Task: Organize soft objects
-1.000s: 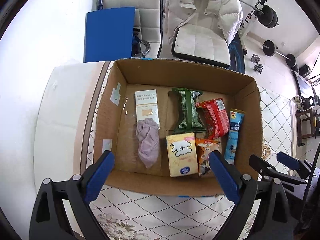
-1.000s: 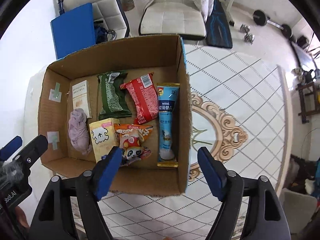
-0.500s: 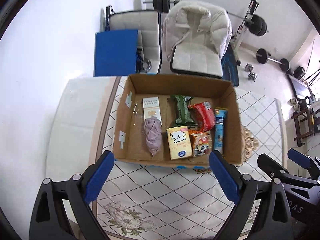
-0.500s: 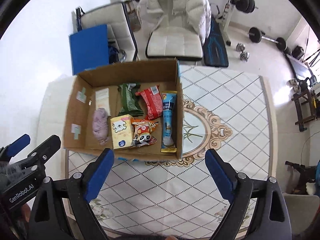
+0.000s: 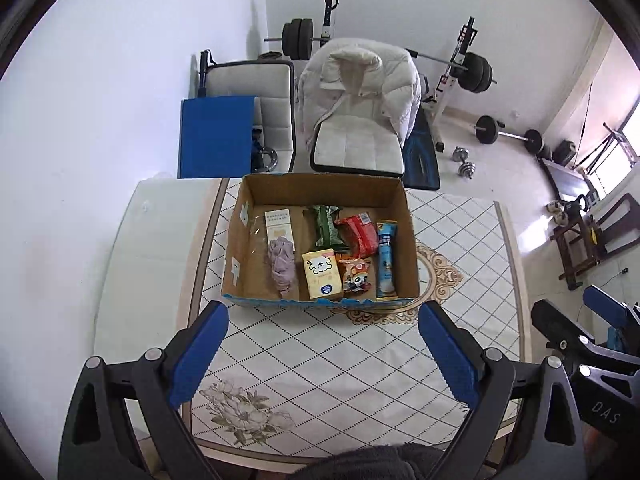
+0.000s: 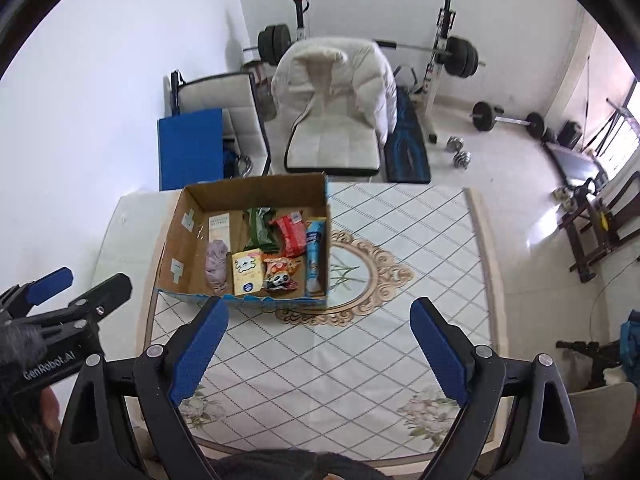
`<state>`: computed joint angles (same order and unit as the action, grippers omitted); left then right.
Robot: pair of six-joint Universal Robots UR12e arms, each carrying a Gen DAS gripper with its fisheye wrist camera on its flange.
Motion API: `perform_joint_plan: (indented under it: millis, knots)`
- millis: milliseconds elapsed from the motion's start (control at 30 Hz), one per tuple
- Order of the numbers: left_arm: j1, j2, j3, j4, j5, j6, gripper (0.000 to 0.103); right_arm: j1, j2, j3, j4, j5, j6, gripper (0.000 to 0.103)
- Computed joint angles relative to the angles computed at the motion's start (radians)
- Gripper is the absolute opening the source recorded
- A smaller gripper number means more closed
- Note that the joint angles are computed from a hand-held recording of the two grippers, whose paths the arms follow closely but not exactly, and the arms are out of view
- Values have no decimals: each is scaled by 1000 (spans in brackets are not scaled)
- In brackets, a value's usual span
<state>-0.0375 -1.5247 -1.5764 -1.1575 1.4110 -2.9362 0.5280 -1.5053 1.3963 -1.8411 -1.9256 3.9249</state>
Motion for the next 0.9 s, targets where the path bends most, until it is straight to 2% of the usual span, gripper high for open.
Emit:
perform_joint_plan:
  millis: [300,600,900]
  knots:
    - [-7,50,-20,37,13,8,97,14,-48,18,8,-5,28,94]
    - [-28,49,-28,55,41,3,97,23,-45,13,39,-81,48,94]
    - [-40,44,-25,60,57,-5,97,15,-50,20,40,-96,57,94]
